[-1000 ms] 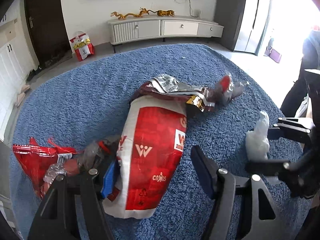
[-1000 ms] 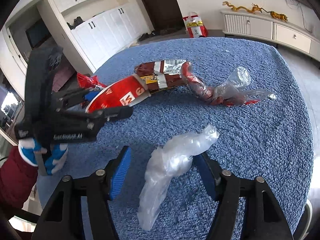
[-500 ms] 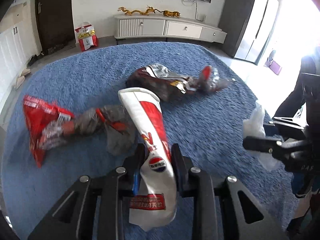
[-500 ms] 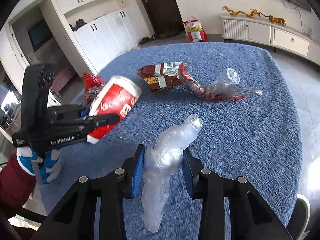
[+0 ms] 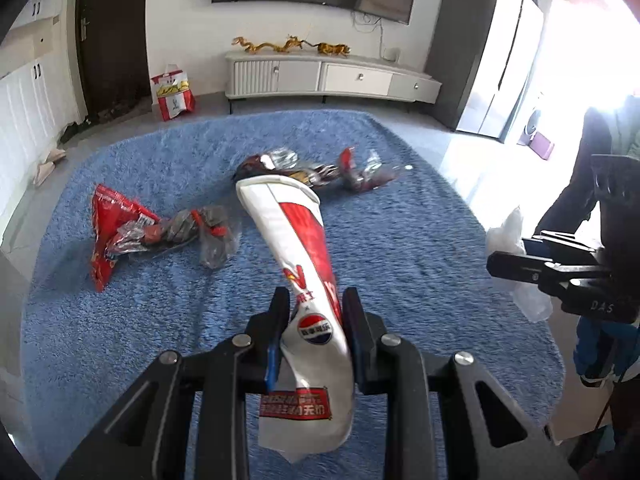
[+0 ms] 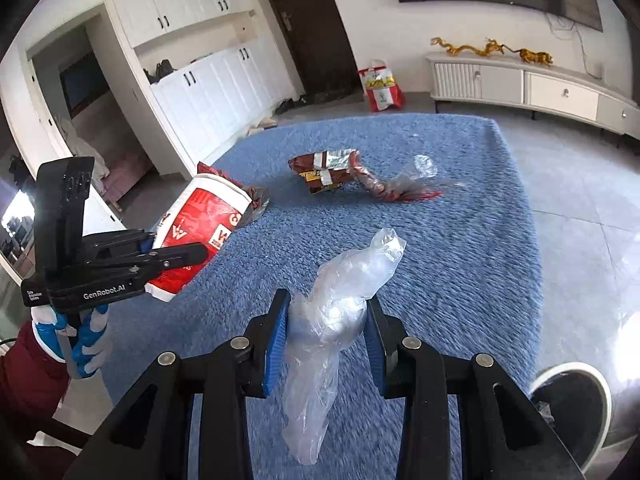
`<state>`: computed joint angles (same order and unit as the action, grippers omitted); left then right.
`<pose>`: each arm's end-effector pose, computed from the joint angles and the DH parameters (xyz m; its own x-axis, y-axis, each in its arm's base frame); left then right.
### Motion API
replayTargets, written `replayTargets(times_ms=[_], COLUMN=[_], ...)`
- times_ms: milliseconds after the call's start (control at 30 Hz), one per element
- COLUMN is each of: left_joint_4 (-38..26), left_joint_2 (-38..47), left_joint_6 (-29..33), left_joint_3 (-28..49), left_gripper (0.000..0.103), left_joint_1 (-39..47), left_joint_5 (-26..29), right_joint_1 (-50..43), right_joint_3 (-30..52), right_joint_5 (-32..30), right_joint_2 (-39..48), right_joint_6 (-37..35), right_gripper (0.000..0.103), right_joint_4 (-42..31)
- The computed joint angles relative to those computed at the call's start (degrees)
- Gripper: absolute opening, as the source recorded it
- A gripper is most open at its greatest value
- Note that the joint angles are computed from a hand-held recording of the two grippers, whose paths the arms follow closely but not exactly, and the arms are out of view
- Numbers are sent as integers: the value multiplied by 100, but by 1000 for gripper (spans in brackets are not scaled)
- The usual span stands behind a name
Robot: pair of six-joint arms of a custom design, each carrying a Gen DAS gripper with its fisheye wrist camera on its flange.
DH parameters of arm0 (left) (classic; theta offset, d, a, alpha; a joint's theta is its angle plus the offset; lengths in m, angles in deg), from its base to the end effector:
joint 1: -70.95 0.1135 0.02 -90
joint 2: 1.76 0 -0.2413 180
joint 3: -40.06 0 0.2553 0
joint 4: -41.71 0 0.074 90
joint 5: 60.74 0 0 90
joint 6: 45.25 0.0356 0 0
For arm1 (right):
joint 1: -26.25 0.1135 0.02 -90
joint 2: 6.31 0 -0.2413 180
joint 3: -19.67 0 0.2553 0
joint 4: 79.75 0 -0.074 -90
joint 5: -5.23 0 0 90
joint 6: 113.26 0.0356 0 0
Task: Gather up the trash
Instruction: 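Carry snack bag and plastic bag to the bin and release both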
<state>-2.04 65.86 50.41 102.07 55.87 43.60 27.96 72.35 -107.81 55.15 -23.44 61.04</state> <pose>0.2419 -0.0743 0.2293 -0.6889 0.2846 -0.6667 0.4781 0.8697 -0.1228 0.2280 0.0207 0.2072 -0.7418 -0.0250 -0.6702 -0.2916 0.9119 0.2887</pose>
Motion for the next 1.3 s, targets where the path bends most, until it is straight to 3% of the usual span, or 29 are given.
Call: replayTargets(times_ms=[233, 433, 600, 767, 967, 1300], left_joint_4=[-121, 95, 153, 37, -384, -1491], left_joint_2=[-201, 494, 1548, 2788, 4074, 6072], left_joint_6=[-444, -891, -1140, -1287, -1376, -1568], left_joint_3=[174, 618, 1415, 2547, 3822, 6171], left_gripper=[26, 26, 26, 26, 26, 27], left_joint_1=[-1068, -2272, -3240, -3938, -4412, -4636], left_joint_5=[-427, -724, -1014, -1158, -1297, -1297], right_joint_1=[-1149, -3131, -4968, -6123, -6599, -6352], right_joint_3=[-278, -338, -155, 85, 339, 575], right_joint_5=[-469, -1204, -1739, -1761, -1563, -1218], right_joint_2=[-910, -1160, -496, 500, 1541, 2718], right_joint_6=[-599, -1774, -3059, -3894, -4126, -3839], right_gripper=[35, 35, 35, 35, 35, 36], right_joint_4=[-691, -1479, -1870, -1752, -1318, -462])
